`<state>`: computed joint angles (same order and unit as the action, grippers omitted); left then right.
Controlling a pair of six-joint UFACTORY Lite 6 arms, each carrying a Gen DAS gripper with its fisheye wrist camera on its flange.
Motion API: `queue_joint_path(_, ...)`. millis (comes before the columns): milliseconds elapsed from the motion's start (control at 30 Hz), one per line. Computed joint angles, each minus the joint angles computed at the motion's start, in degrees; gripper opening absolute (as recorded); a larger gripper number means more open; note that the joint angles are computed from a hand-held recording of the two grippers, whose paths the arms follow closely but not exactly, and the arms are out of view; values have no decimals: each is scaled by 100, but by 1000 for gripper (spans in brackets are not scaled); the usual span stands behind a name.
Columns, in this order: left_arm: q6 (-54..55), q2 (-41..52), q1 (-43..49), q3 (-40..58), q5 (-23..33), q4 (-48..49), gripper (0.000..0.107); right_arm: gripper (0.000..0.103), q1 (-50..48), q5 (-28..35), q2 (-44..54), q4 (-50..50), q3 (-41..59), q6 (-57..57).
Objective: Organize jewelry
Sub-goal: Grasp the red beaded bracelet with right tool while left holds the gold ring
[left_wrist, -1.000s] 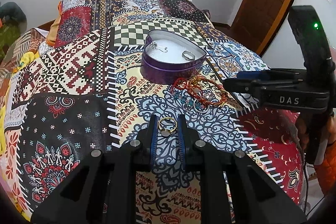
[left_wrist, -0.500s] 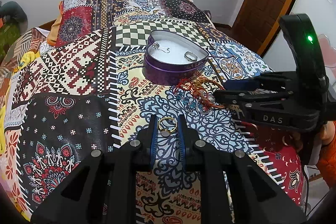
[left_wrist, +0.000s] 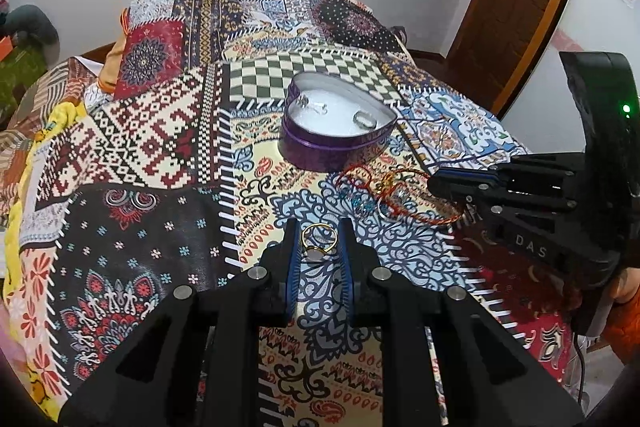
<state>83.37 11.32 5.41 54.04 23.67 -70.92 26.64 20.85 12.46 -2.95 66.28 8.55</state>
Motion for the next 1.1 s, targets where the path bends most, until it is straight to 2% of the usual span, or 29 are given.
queue_joint_path(300,-139,-472,2,-163,62,160,17,3,-34,13,-796,342,-303,-169)
queue_joint_path(367,-187,-558,-30,-211,41,191,17,3,-110,57,-873,948,-318,-805)
queue_joint_path(467,-161,-659,-30,-296,41,163,17,4,-97,198,-901,1281,-345,-1155)
queue_joint_path(567,-172,-721,6,-356,83,196,17,15,-55,538,-687,1378,-201,-1268)
queue_joint_path(633,-175,-729,18,-367,72,227,17,43,-18,632,-533,1382,-148,-1245)
queue_joint_path(700,-170,-733,32,-386,58,247,17,52,20,533,-466,1468,-199,-1284)
queue_joint_path(1000,-117,-461,160,-227,66,210,17,52,145,611,413,1146,466,-1225)
queue_joint_path(1100,-103,-359,172,-169,48,187,17,52,100,572,514,1367,549,-1499)
